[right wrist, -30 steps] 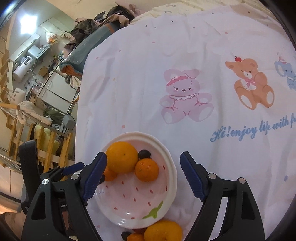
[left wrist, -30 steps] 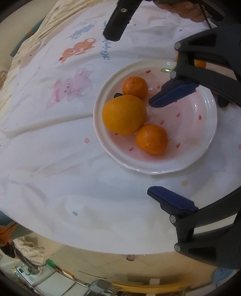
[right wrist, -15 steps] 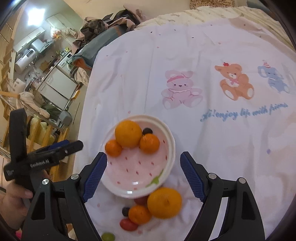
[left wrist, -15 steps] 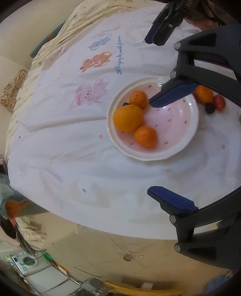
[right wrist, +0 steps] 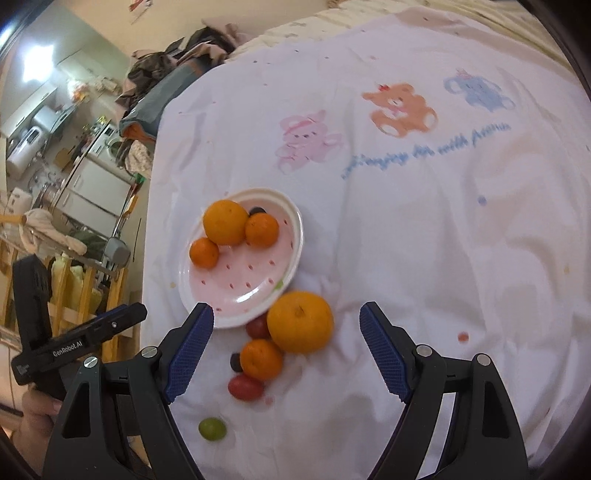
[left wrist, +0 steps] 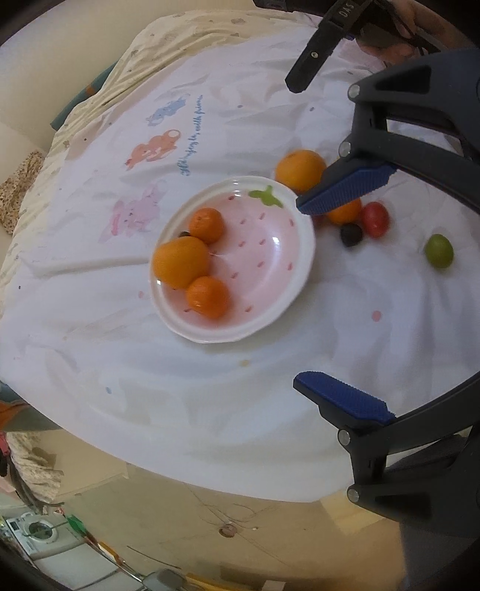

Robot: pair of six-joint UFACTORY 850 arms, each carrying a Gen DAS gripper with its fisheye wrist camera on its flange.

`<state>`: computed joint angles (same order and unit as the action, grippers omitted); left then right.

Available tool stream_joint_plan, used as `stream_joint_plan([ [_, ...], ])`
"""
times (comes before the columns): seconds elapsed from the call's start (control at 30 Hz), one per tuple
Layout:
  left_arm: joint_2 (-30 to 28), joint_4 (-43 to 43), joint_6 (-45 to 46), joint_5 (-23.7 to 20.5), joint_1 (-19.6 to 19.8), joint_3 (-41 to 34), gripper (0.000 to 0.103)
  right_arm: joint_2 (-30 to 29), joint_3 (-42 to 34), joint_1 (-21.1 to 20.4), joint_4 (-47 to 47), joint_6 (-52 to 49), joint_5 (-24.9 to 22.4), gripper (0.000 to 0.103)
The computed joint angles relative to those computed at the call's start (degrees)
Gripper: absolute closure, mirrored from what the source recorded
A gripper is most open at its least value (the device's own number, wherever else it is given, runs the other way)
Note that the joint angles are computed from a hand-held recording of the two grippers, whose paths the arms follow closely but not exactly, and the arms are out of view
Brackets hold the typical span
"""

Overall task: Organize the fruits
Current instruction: 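Raise both grippers away from the plate, then grasp the red plum with the left gripper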

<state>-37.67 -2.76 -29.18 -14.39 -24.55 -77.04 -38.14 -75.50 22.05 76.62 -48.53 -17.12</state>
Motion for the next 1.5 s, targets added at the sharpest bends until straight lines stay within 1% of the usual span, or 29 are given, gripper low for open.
stream_joint_plan([
  [0.17,-0.73,1.58,-1.77,-1.67,-0.87,0.39,0.019,0.62,1.70,-0.01,-0.26,2.62,0.40,0.019],
  [0.23,-1.87,-1.65,2.29,-3.15,-1.14,-0.54,0.019,0.46,1.74,0.00,0.40,2.59,0.26,0.019],
  [0.27,-2.87,-2.43,4.63,-4.72,-1.47,-1.60,0.022,0.31,1.62,0.04,-0.04,3.11,0.24,0.019],
  [0.3,-3.80,-1.55,5.57,-6.04,-1.94,-2.63,0.031,0.18,1.44,0.09,-0.70,3.69,0.26,0.019],
  [0.37,-4.79,-1.59,7.07,-7.04,-2.37,-3.51,0.039,-0.06,1.11,0.13,-1.35,4.14,0.29,0.019],
  [0.4,-5.31,-3.67,9.21,-7.34,-2.43,-3.93,0.043,-0.16,1.01,0.12,-1.42,4.20,0.30,0.019],
  [0.47,-6.15,-7.49,12.74,-8.04,-2.37,-4.76,0.046,-0.35,0.83,0.04,-1.41,4.40,0.11,0.019],
  [0.53,-6.97,-9.06,14.29,-9.03,-2.47,-5.72,0.047,-0.58,0.59,-0.06,-1.92,5.07,-0.25,0.019],
  [0.6,-7.48,-13.34,18.49,-10.00,-2.49,-6.29,0.051,-0.79,0.34,-0.07,-3.09,6.14,-0.40,0.019],
  [0.7,-8.65,-23.39,27.42,-13.12,-2.44,-7.41,0.051,-1.06,0.00,-0.10,-4.11,6.87,-0.73,0.019],
  [0.73,-9.04,-24.22,27.98,-13.88,-2.69,-7.82,0.051,-1.17,-0.15,-0.11,-4.58,7.23,-0.80,0.019],
  [0.9,-11.48,-21.47,24.75,-16.63,-4.75,-11.03,0.051,-1.32,-0.32,-0.16,-4.74,7.50,-0.86,0.019],
  [1.0,-13.21,-17.24,20.81,-18.37,-6.07,-13.50,0.053,-1.46,-0.30,-0.24,-4.99,7.76,-0.66,0.019],
  [1.03,-13.77,-15.79,19.63,-18.83,-6.43,-14.40,0.054,-1.51,-0.32,-0.31,-5.24,7.98,-0.69,0.019],
  [1.07,-14.03,-14.82,18.82,-19.08,-6.66,-14.84,0.059,-1.54,-0.30,-0.35,-5.54,8.28,-0.67,0.019],
  [1.1,-14.32,-13.40,17.61,-19.49,-6.87,-15.38,0.062,-1.56,-0.29,-0.39,-6.02,8.74,-0.63,0.019],
  [1.17,-14.22,-10.84,15.29,-19.13,-7.20,-15.36,0.067,-1.56,-0.23,-0.43,-6.77,9.44,-0.59,0.019],
  [1.33,-12.45,-12.91,17.47,-17.87,-6.70,-13.00,0.068,-1.46,-0.13,-0.47,-7.13,9.48,-0.62,0.019],
  [1.4,-10.11,-14.63,19.23,-16.05,-6.00,-10.13,0.068,-1.50,-0.17,-0.30,-7.97,10.11,-0.50,0.019],
  [1.43,-9.73,-14.74,19.17,-15.50,-5.71,-10.19,0.068,-1.52,-0.11,-0.22,-8.22,10.49,-0.59,0.019],
  [1.5,-6.80,-12.90,17.08,-13.23,-4.81,-7.16,0.068,-1.65,-0.15,0.00,-8.26,10.73,-1.25,0.019],
])
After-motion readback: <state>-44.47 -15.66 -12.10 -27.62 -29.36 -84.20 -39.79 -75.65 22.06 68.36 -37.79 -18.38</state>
